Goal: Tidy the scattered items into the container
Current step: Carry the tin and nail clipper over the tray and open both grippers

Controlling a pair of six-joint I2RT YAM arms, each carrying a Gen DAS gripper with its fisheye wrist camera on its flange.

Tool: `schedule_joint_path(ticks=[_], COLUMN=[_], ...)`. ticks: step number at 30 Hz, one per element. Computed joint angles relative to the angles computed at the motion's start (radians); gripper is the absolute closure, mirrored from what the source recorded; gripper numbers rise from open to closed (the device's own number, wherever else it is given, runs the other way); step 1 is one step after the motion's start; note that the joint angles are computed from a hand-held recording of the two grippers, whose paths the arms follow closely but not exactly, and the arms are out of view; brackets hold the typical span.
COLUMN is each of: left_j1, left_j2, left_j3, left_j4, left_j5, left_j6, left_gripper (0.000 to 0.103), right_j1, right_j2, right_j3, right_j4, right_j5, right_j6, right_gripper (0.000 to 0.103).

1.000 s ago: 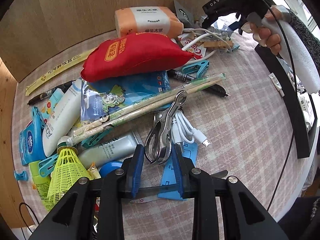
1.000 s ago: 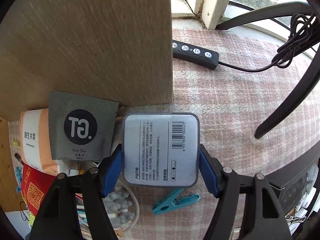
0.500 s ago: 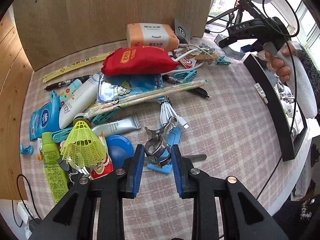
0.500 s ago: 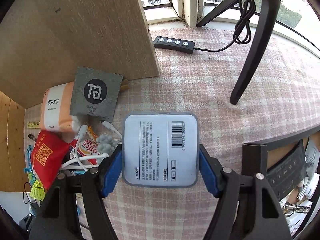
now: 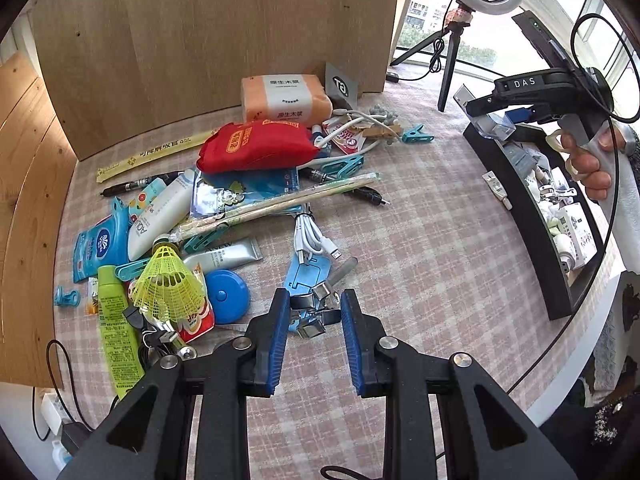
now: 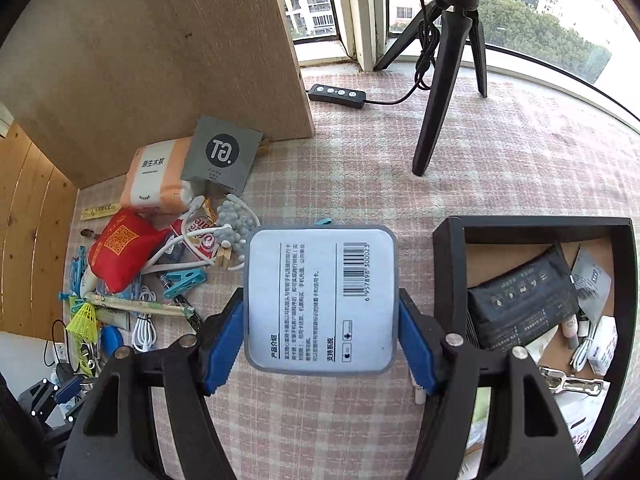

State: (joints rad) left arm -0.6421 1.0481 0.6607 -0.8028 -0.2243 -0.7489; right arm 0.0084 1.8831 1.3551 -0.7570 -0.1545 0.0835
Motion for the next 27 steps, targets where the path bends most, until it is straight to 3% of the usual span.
schedule_joint_path(ticks=[5,12,21,27], left_j1=[-0.037,-0.125,-0.238,-0.284], left_j2=[0.051,0.269,0.634,0.914], left_j3=[0.091,0.294,0.707,1.088], left_j4=[-0.004,0.060,0.116,0.050], left_j5=[0.001,0.005,0.059,0.121], left_j6=[0.002,0.060,0.184,0.242], left_gripper=[0.079,0.079,0.079,0.079], right_j1=[-0.075,-0.257,-0.598,-0.763], right_j2=[-0.061,-0.141,-0.195,-0.146], right_j3=[-0.022,-0.044,-0.055,0.000], right_j4=[-0.020,-0.071,-0.122,-0.137], right_j5=[-0.018,-0.004,0.001,0.005], right_j6=[-0.050,-0.155,-0.319,-0.368], right_gripper=[0.035,0.035,0.034,0.034])
